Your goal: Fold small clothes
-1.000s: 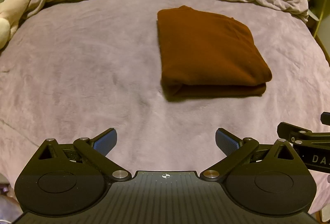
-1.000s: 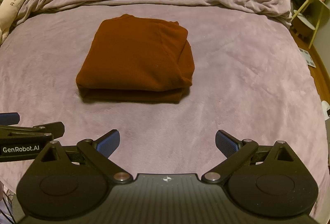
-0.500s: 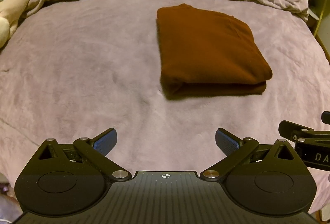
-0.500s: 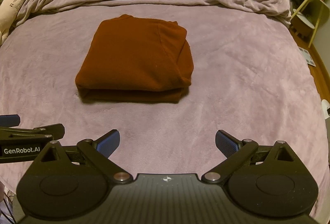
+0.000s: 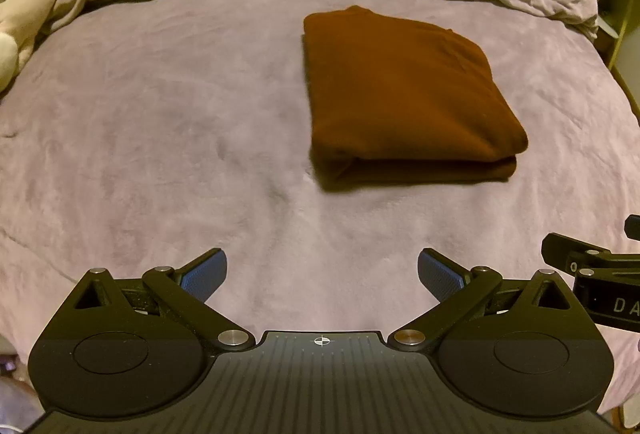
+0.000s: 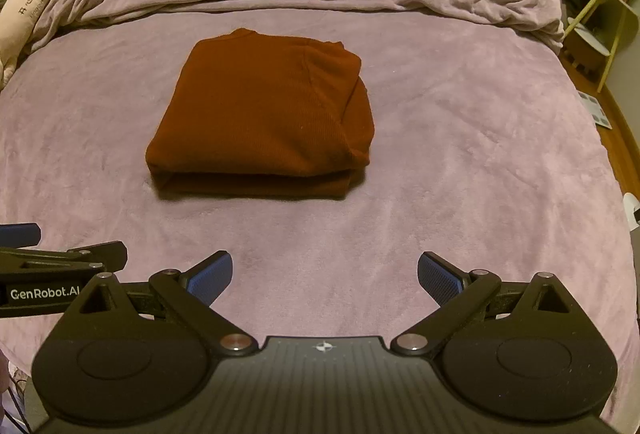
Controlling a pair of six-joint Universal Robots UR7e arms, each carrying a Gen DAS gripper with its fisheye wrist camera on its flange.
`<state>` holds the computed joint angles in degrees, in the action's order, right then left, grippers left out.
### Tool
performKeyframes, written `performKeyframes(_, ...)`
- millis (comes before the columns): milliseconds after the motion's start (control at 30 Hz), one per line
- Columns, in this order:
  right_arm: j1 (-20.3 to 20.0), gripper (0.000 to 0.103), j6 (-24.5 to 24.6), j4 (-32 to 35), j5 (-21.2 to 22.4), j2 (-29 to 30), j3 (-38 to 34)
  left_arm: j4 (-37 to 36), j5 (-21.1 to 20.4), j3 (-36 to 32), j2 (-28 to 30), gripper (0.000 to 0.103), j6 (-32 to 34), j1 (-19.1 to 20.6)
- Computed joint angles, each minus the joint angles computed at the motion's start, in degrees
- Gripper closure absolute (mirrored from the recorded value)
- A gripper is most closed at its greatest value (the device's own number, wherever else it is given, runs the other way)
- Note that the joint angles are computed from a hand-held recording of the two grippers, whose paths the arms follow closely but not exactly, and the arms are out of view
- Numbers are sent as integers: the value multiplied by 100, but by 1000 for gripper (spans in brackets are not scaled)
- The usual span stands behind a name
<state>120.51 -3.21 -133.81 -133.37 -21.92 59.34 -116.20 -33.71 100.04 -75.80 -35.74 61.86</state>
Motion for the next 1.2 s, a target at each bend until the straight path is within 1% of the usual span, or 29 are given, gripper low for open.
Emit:
performKeyframes(433, -3, 4, -93, -122, 7, -50, 93, -93, -44, 19, 9, 0, 69, 25)
performKeyframes(900, -23, 4, -51, -133, 53, -83, 116, -120, -22, 43, 14, 0, 58, -2)
performKeyframes(1067, -28, 4, -107, -153, 44, -100, 138, -189, -142, 35, 2, 0, 78, 32)
performKeyframes(1200, -38, 4, -74, -161, 68, -110, 154, -276, -114, 57, 15, 0, 149, 31)
